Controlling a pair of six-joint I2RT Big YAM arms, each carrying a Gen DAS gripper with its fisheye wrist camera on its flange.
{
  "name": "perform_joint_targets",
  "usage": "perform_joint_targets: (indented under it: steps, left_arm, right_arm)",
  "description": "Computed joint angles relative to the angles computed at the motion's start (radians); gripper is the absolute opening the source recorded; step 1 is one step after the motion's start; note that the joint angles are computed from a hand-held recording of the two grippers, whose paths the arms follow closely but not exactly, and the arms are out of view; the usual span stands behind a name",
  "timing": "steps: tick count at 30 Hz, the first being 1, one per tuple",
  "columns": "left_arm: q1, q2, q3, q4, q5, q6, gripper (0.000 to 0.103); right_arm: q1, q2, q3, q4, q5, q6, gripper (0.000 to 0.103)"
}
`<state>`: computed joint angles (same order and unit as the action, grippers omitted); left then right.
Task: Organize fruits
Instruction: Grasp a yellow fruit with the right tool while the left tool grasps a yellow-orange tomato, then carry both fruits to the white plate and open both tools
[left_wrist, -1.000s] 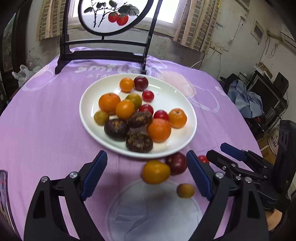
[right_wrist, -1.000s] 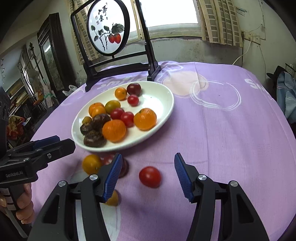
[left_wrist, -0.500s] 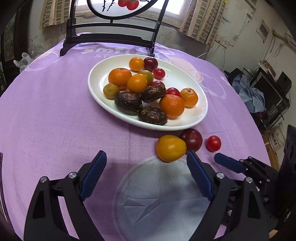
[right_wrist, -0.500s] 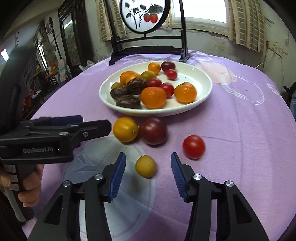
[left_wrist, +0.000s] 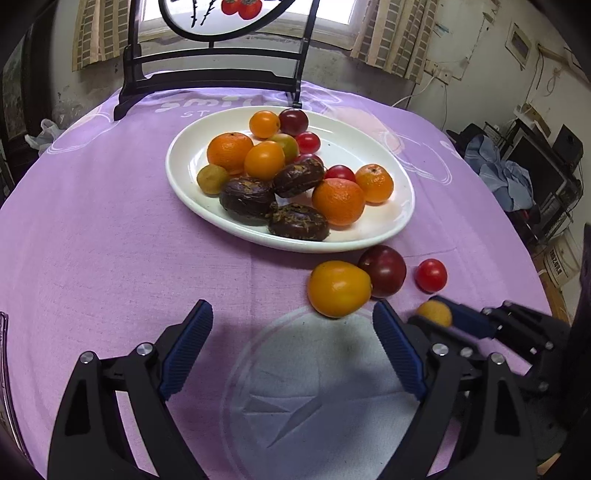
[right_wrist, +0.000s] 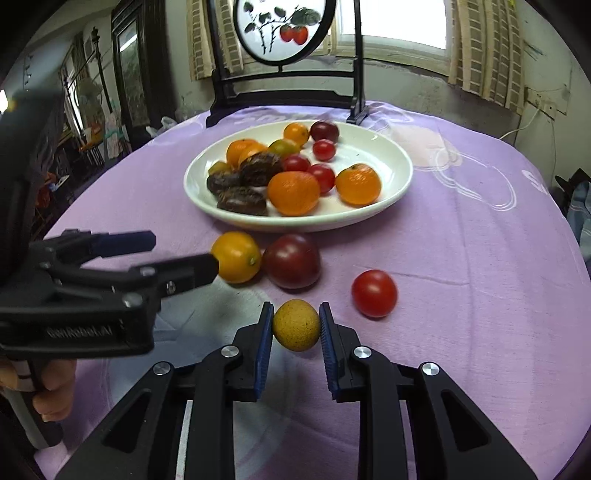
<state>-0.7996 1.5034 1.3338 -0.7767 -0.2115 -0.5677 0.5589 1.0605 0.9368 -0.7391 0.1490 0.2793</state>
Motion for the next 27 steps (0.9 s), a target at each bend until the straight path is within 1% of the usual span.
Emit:
perform_joint_targets:
  steps: [2,5,8,10,13,14,16,17,19,20,21,22,25,27]
  left_arm:
    - [-0.005,0.004,-0.001,0.012,-0.003,0.007,0.086]
    - [-0.014,0.024,0.014,-0.003,-0.014,0.031,0.086]
    - [-0.02,0.036,0.02,-0.004,-0.015,0.042,0.086]
    - [-0.02,0.049,0.03,-0.003,-0.011,0.041,0.084]
    - [-0.019,0.077,0.051,-0.014,-0.007,0.039,0.076]
    - [-0.018,0.087,0.059,-0.016,-0.007,0.039,0.071]
    - [-0.021,0.103,0.071,-0.017,-0.034,0.042,0.069]
    - [-0.023,0.109,0.075,-0.012,-0.044,0.047,0.065]
    - [-0.029,0.11,0.073,0.002,-0.059,0.064,0.057]
    - [-0.032,0.109,0.07,0.009,-0.058,0.08,0.044]
    - [-0.036,0.106,0.07,0.008,-0.058,0.094,0.04]
    - [-0.038,0.104,0.071,0.003,-0.058,0.096,0.04]
    - [-0.036,0.079,0.055,0.006,-0.022,0.088,0.039]
    - [-0.04,0.051,0.039,0.025,-0.022,0.088,0.039]
  right_arm:
    - [-0.013,-0.007,0.002,-0.008,-0.002,0.002,0.025]
    - [-0.036,-0.021,0.001,-0.008,-0.018,0.01,0.025]
    - [-0.052,-0.035,0.001,-0.009,-0.018,0.013,0.025]
    - [-0.064,-0.047,-0.001,-0.008,-0.026,0.016,0.025]
    - [-0.073,-0.059,-0.002,-0.005,-0.036,0.017,0.025]
    - [-0.074,-0.06,-0.001,-0.004,-0.037,0.017,0.025]
    - [-0.073,-0.064,-0.002,-0.003,-0.041,0.016,0.025]
    - [-0.074,-0.066,-0.002,-0.002,-0.042,0.015,0.025]
    - [-0.075,-0.069,-0.002,-0.001,-0.044,0.015,0.025]
    - [-0.076,-0.07,-0.003,0.0,-0.043,0.015,0.025]
    - [-0.076,-0.069,-0.003,0.0,-0.042,0.015,0.025]
    - [-0.077,-0.069,-0.004,0.0,-0.042,0.016,0.025]
    - [-0.076,-0.07,-0.006,0.005,-0.039,0.018,0.025]
    - [-0.075,-0.073,-0.009,0.011,-0.038,0.018,0.025]
